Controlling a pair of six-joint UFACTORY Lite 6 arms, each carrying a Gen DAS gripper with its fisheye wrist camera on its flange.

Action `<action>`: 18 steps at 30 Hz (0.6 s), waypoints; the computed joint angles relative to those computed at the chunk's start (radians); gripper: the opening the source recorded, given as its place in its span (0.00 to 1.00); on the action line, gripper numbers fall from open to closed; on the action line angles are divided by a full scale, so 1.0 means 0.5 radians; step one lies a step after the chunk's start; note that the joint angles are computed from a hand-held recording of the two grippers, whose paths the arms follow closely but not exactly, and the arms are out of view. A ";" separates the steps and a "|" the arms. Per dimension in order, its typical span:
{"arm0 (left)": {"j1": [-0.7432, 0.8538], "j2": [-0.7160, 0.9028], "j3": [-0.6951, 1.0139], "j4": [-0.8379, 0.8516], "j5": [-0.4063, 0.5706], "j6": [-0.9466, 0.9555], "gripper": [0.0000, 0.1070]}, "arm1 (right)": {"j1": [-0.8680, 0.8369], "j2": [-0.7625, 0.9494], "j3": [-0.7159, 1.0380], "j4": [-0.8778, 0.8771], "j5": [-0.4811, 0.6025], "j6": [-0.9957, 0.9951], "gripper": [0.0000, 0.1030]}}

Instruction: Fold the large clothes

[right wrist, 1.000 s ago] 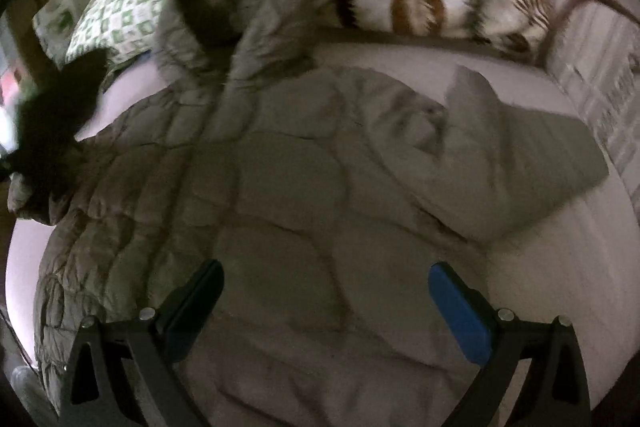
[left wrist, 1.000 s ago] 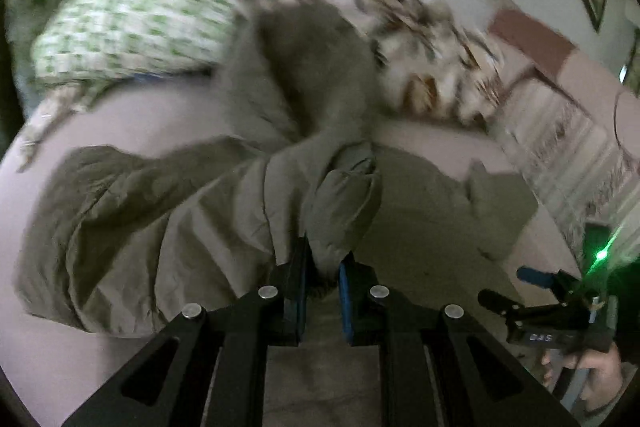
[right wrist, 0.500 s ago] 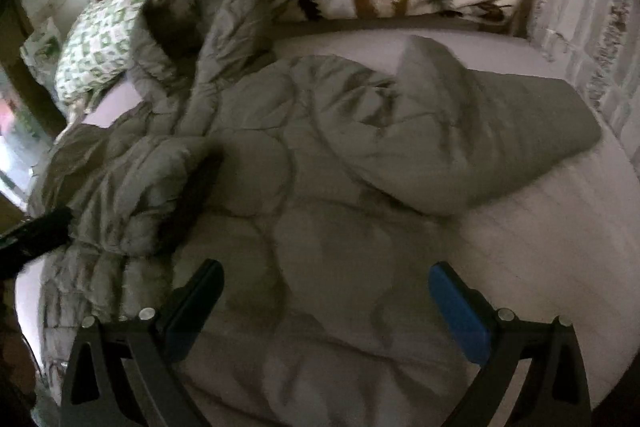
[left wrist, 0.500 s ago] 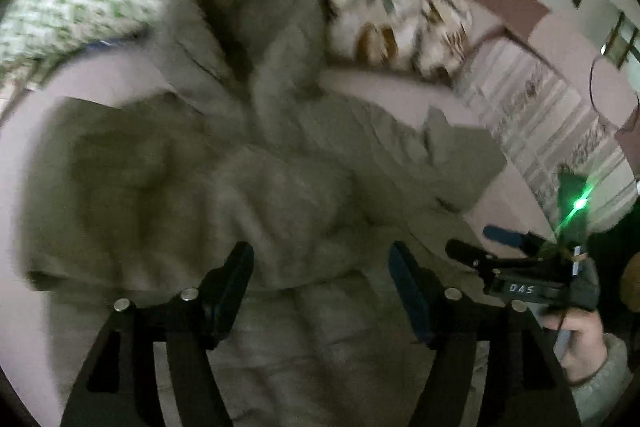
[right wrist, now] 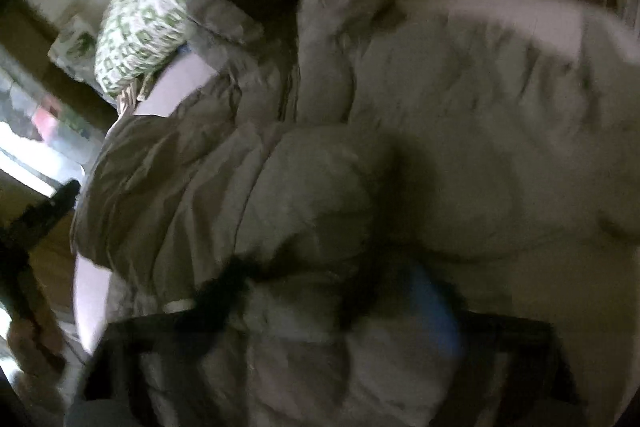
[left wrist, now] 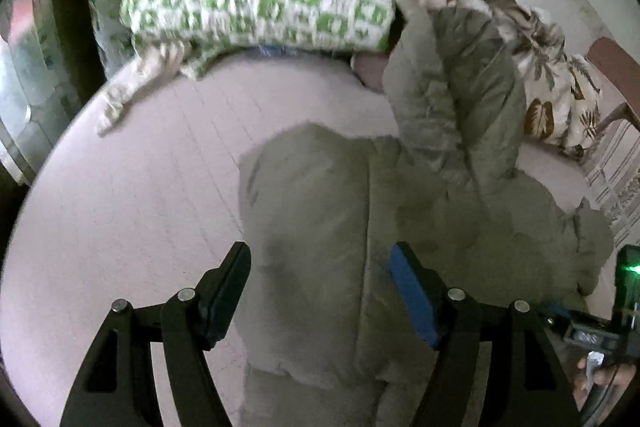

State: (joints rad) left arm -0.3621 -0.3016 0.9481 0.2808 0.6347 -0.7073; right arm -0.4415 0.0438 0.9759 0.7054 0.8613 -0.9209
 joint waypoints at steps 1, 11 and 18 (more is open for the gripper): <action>0.015 0.020 -0.021 -0.044 -0.037 0.039 0.68 | 0.019 0.051 0.030 -0.017 -0.002 0.048 0.44; -0.479 0.382 -0.043 0.364 -0.033 -0.480 0.68 | -0.103 -0.047 0.138 -0.384 -0.564 0.021 0.24; -0.707 0.506 0.025 0.646 0.162 -0.805 0.68 | -0.250 -0.026 -0.031 -0.189 -0.627 -0.334 0.29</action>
